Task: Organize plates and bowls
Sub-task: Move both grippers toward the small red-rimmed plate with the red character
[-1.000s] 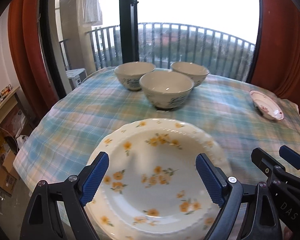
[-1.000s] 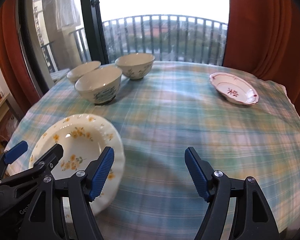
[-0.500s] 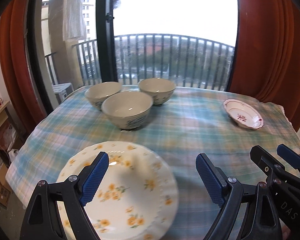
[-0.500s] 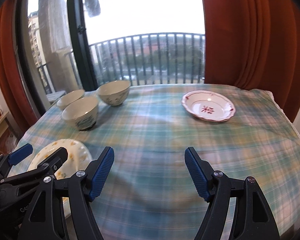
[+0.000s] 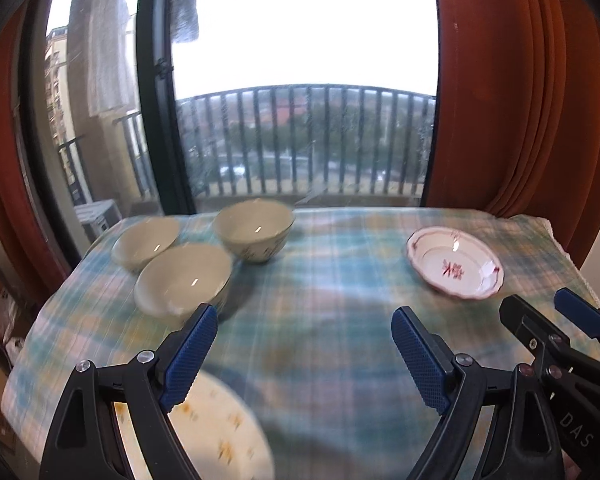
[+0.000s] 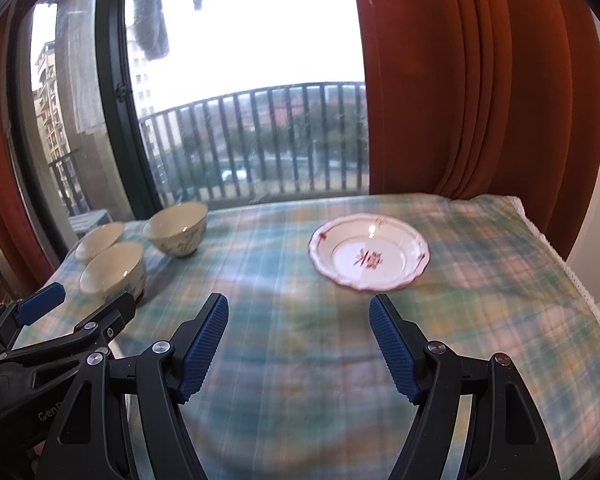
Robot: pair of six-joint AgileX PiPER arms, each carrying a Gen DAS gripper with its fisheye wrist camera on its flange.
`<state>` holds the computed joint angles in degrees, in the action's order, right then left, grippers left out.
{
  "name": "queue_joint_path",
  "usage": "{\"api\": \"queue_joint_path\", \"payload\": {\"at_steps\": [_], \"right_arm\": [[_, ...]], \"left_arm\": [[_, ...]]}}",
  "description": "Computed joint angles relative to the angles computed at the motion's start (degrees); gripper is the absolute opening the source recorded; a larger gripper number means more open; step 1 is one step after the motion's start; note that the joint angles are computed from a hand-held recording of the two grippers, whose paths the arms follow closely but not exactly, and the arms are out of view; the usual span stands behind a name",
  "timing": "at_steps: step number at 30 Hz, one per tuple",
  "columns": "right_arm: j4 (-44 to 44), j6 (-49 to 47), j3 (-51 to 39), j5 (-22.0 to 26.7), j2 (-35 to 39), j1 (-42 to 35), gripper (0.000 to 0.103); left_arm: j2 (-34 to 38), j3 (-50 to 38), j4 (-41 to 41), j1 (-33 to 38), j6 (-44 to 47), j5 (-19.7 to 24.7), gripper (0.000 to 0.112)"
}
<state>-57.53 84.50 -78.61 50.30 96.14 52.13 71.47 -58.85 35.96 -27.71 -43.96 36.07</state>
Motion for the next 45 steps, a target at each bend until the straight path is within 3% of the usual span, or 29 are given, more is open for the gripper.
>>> {"api": "queue_joint_path", "payload": {"at_steps": [3, 7, 14, 19, 24, 27, 31, 35, 39, 43, 45], "right_arm": [[1.74, -2.37, -0.36, -4.24, -0.89, -3.62, 0.076], [4.2, -6.83, -3.53, -5.97, 0.48, -8.09, 0.076], [9.23, -16.99, -12.0, -7.27, 6.29, -16.25, 0.076], [21.35, -28.9, -17.53, -11.03, 9.53, -23.33, 0.077], [28.42, -36.72, -25.84, -9.26, 16.66, -29.42, 0.078], [32.55, -40.92, -30.59, -7.52, 21.53, -32.64, 0.078], [33.69, -43.53, -33.72, -5.74, 26.13, -34.86, 0.078], [32.37, -44.67, -36.84, -2.83, 30.25, -36.1, 0.078], [38.95, -48.98, -37.41, -3.46, 32.11, -38.68, 0.078], [43.83, -52.65, -37.51, -4.3, 33.07, -39.65, 0.078], [46.08, -54.34, -38.88, -3.09, 34.13, -39.92, 0.065]], "left_arm": [[3.66, -4.57, 1.59, -0.72, 0.4, 0.14, 0.09], [9.44, -10.62, 4.82, -1.79, -0.81, 0.31, 0.09], [22.54, -26.14, -3.71, -0.14, 5.25, 3.59, 0.09], [28.91, -33.43, -1.99, -1.06, 3.82, 3.74, 0.09], [41.11, -48.75, -10.51, 0.17, 11.99, 8.17, 0.09], [47.94, -56.22, -8.09, -1.15, 12.87, 11.46, 0.09], [55.06, -64.88, -13.19, -0.96, 17.09, 15.0, 0.09], [60.66, -70.97, -15.6, -1.41, 19.57, 18.06, 0.089], [64.69, -75.75, -16.83, -1.71, 20.69, 20.9, 0.088], [68.15, -80.61, -17.69, -1.79, 22.53, 24.59, 0.074], [69.67, -83.3, -19.89, -1.36, 24.72, 26.68, 0.069]]}}
